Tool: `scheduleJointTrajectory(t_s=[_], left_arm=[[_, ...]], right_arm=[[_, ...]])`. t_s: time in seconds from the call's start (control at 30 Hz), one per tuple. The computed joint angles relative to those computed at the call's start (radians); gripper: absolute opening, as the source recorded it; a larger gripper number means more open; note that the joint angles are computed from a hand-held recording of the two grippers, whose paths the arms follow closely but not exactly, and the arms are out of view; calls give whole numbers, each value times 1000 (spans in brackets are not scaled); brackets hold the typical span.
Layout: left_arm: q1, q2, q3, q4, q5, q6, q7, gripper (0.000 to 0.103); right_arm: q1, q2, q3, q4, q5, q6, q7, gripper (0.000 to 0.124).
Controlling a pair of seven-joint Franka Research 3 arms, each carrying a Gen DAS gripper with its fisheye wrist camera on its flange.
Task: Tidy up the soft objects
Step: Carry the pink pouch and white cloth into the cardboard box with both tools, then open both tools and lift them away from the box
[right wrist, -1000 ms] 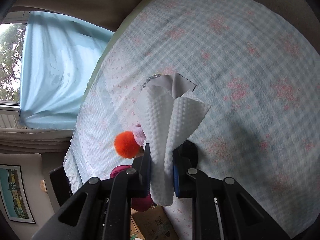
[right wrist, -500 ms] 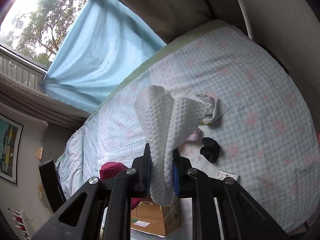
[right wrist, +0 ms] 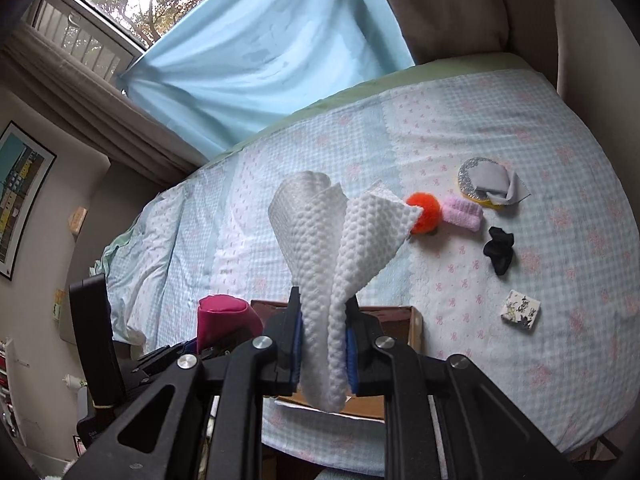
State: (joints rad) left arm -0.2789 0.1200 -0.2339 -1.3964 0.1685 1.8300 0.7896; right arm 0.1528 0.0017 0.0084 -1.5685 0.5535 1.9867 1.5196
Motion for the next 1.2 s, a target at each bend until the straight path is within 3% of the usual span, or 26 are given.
scheduleJointTrajectory(t_s=[0.2, 0.47, 0.9, 0.97, 1.0, 1.03, 1.07, 1.2], left_arm=[[73, -161, 41, -265, -96, 66, 139, 32], [124, -186, 72, -449, -179, 107, 322, 32], [145, -50, 55, -465, -179, 136, 427, 32], [146, -38, 53, -449, -171, 128, 447, 38], [146, -36, 52, -445, -173, 132, 455, 51], [148, -35, 52, -442, -184, 136, 467, 64], [153, -43, 52, -450, -207, 159, 479, 103], [155, -47, 55, -450, -208, 195, 478, 103]], right_arm=[[75, -42, 56, -121, -77, 56, 67, 16], [141, -1, 82, -208, -140, 92, 119, 16], [160, 104, 77, -229, -241, 72, 25, 16], [165, 98, 77, -239, -270, 89, 20, 18], [163, 97, 76, -245, -263, 92, 10, 23], [160, 100, 75, -245, -254, 83, 4, 52], [155, 107, 74, -241, -237, 63, -6, 99], [147, 97, 73, -291, -197, 69, -41, 103]])
